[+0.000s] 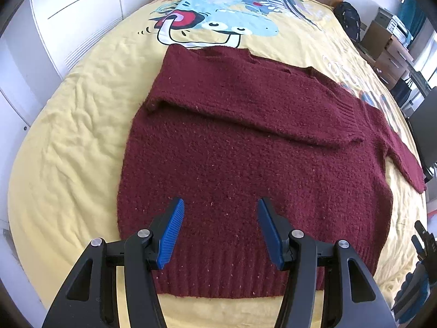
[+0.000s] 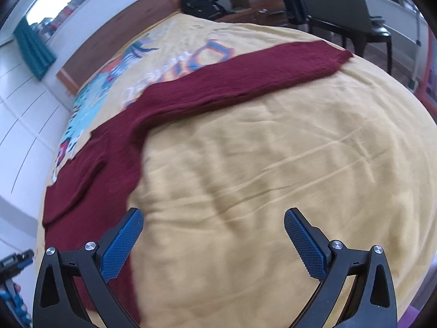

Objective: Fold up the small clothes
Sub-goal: 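Move the right gripper toward the cuff of the other sleeve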

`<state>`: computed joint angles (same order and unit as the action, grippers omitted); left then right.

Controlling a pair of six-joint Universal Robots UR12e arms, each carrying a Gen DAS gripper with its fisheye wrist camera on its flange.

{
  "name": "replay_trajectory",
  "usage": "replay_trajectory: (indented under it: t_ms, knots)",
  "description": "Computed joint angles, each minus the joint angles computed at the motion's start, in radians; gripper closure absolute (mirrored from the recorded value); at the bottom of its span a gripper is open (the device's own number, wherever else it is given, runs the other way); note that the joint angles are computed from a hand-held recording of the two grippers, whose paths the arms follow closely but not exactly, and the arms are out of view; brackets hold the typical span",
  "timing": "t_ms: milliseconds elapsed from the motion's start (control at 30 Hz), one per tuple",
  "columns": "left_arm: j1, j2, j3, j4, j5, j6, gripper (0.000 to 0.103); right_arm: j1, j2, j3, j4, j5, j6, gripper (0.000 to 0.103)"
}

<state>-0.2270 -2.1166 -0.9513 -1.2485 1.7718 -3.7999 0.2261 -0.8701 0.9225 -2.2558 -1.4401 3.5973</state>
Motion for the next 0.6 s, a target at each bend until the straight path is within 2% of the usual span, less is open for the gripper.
replay_trajectory:
  t_ms: [300,600]
  knots:
    - [0.004,-0.002,-0.011,-0.018,0.006,-0.009,0.053,-0.030,0.040,-0.055,0.060,-0.022,0.045,0.000]
    - [0.012,-0.002,-0.021,-0.033,-0.008,-0.021,0.053,-0.052,0.071,-0.088,0.066,0.019,0.092,0.000]
